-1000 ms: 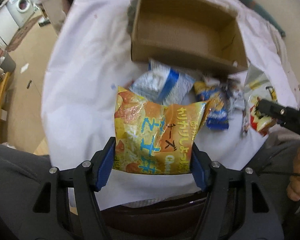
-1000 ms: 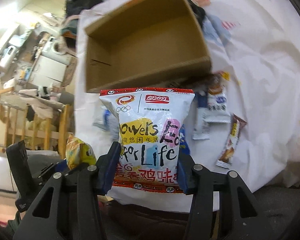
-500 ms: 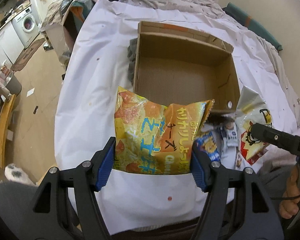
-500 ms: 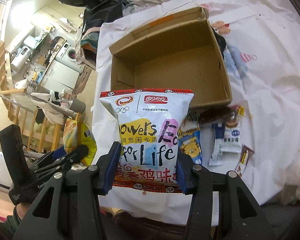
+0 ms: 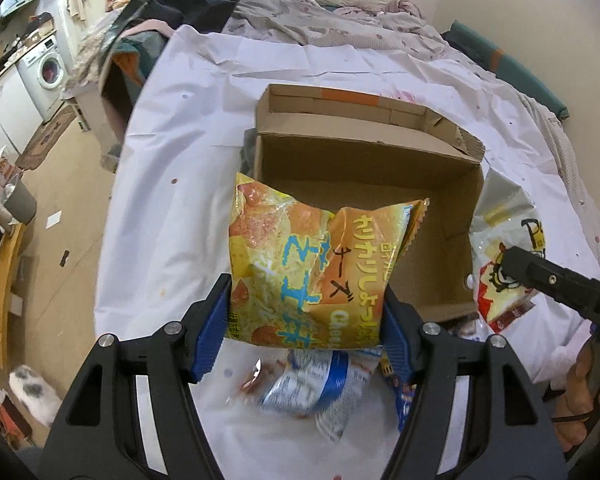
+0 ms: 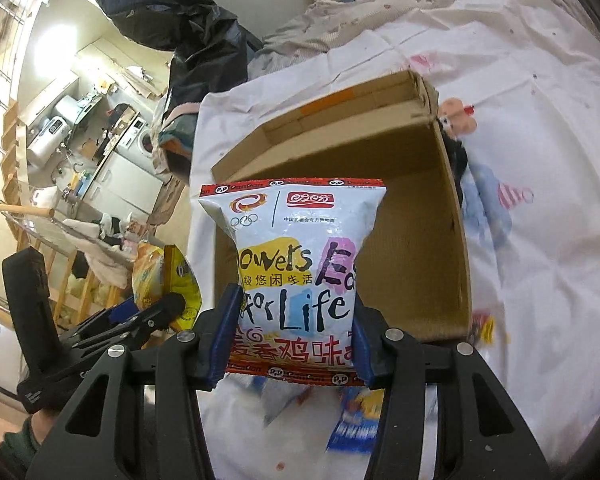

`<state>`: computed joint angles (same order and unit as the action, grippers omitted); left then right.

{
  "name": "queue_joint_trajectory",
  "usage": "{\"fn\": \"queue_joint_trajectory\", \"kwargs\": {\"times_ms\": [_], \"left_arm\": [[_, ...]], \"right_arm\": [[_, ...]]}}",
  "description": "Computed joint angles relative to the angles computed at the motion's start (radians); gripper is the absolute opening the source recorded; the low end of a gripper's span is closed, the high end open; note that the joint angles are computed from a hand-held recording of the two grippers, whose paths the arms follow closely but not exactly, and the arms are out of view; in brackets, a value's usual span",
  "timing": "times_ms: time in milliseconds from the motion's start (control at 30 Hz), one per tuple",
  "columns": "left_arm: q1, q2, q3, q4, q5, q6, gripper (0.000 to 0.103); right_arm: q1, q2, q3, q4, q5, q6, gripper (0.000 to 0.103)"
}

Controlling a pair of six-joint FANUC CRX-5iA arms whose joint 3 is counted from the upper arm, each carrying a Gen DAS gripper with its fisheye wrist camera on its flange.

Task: Organize snacks
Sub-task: 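Carry both bags into the box and open both tools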

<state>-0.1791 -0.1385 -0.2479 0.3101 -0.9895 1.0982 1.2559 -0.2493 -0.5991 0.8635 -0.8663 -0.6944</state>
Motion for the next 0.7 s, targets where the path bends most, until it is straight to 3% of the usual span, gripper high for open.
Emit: {"fn": "queue_joint_trajectory", "kwargs": {"times_ms": [233,467,700], "left_arm": [[-0.018,0.053,-0.047,0.028,0.098,-0.036,0.064],[-0.023,0.098,-0.060,0.086,0.127,-0.055,0.064],[-0.040,0.106,-0.058,0.069,0.162,-0.039,0.064]], "right_arm": [[-0.051,0.036,-0.051,-0.006,0.067,-0.017,0.051],[-0.064,0.082,-0.024,-0.042,0.037,0.037,0.051],[-0.082,0.113,0.007,-0.084,0.027,0.103,0.051]]}}
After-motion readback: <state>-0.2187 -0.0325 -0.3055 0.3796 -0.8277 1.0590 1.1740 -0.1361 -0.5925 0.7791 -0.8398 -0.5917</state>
